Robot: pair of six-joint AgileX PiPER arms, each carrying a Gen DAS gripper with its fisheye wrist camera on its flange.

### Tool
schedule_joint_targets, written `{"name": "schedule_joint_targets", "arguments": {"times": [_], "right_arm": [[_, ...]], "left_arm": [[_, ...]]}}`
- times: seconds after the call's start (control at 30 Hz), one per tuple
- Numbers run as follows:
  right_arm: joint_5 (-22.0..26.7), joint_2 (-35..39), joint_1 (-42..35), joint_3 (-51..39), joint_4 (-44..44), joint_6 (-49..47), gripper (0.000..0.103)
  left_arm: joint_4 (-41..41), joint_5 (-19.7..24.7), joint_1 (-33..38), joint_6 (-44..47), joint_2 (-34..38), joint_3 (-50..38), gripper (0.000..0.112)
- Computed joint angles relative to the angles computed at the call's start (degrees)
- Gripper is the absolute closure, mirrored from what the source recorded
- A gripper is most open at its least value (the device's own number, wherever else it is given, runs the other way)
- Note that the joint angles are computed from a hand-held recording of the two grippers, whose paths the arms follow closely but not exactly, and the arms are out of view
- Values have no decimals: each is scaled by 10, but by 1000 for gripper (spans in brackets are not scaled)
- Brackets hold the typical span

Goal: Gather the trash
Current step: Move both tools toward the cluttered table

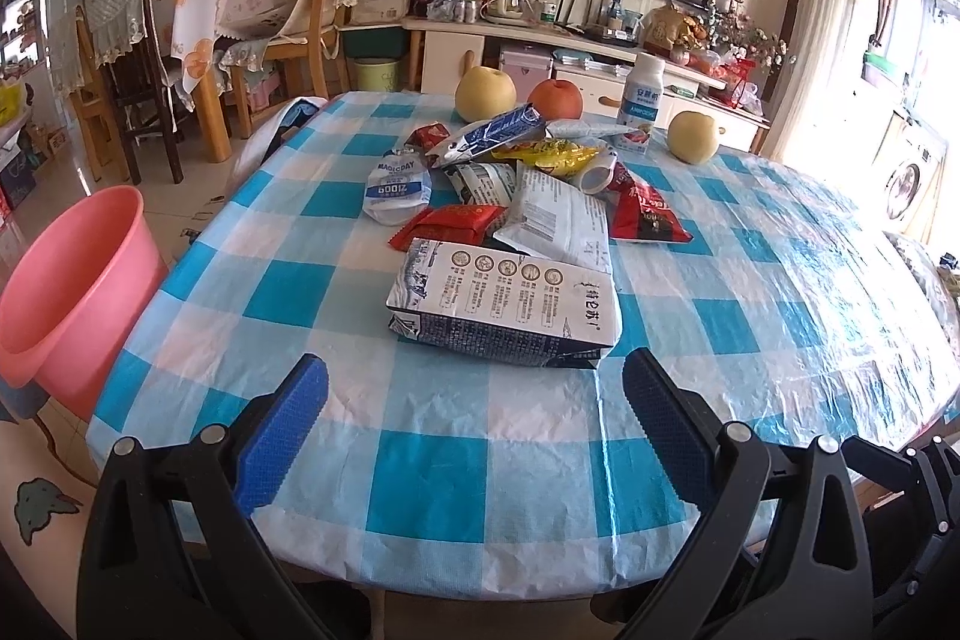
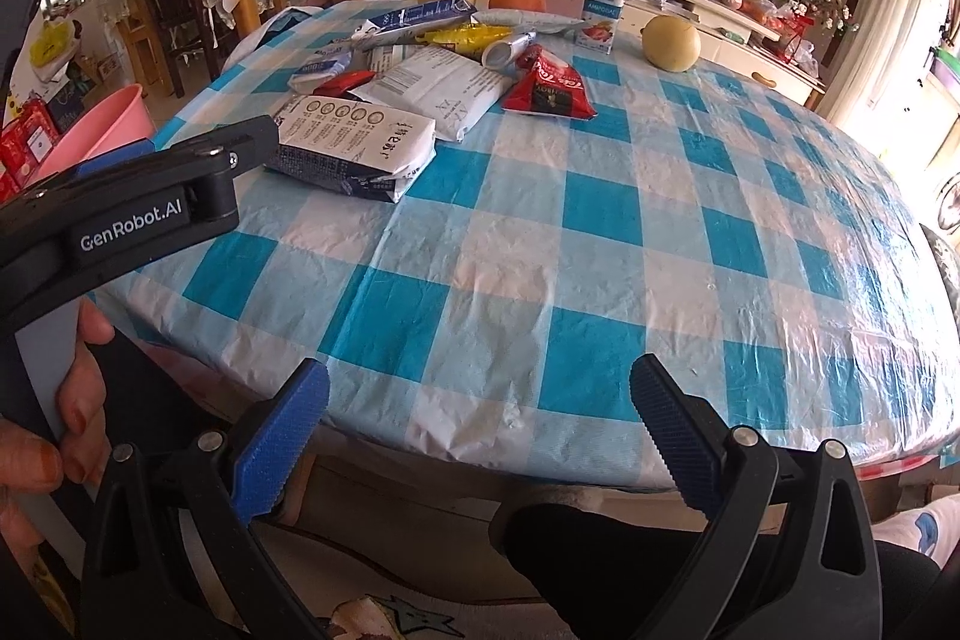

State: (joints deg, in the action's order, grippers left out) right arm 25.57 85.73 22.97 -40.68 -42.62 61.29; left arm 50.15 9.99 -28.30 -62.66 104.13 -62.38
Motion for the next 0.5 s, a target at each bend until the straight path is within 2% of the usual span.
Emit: {"name": "schedule_joint_targets", "arguments": {"times": [0.37,0.5], "right_arm": [[0,5,0,1,-29,22,4],[-2,5,-11,1,-30,21,4]], "left_arm": [[-70,-6,2,77,17,-13,13],[-159,-14,6,169,29,-23,13]]}}
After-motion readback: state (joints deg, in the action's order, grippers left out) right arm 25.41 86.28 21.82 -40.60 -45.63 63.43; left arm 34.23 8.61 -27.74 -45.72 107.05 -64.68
